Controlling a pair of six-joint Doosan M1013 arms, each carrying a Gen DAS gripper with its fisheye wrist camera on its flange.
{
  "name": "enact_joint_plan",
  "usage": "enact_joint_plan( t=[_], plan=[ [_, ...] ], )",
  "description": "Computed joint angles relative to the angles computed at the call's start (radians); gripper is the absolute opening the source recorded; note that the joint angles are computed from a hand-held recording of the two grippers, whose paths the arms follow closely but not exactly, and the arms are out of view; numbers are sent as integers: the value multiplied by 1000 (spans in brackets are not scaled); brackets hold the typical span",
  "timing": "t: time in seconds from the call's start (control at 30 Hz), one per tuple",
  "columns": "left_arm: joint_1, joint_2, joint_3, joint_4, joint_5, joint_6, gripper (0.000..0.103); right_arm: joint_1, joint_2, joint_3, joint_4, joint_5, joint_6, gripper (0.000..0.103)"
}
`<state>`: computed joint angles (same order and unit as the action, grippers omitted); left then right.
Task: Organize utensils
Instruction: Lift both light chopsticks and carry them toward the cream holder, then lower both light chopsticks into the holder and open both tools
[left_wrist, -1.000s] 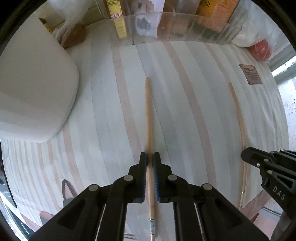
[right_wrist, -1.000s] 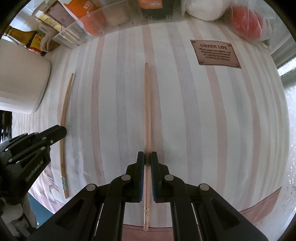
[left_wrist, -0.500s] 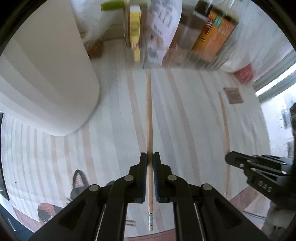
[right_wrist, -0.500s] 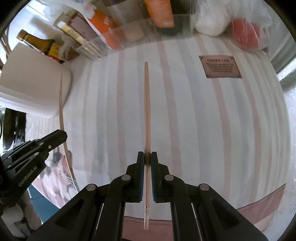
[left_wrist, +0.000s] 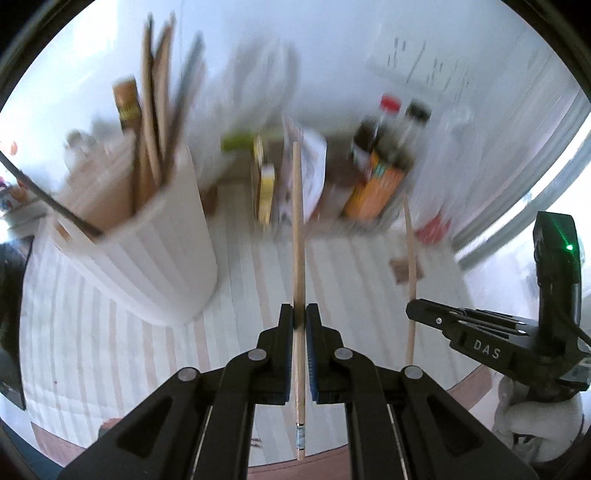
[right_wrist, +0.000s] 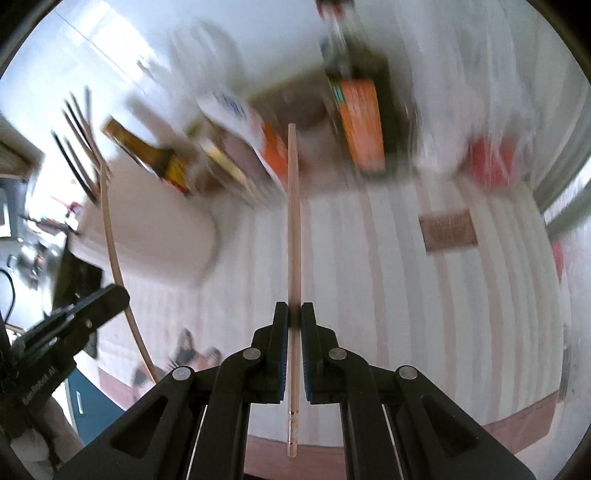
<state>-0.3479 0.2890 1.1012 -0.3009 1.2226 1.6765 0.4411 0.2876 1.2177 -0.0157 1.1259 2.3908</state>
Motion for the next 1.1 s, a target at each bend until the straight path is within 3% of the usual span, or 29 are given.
enact_joint_plan(
  t=[0.3,0.73,0.93,1.1],
  plan=[
    [48,5,-117,-41,-86,-11,4,19,62,-203,-99,-78,-29,7],
    [121,118,-316,38,-145,-96,4,43,242,-511,-184,-165,-41,7],
    [135,156,-345,70,-176,-114,4,57,280,-541,-258,-234,23,7],
    [142,171,-333,62,-210,-106,4,72,279,-503,-339,-319,97,7]
  ],
)
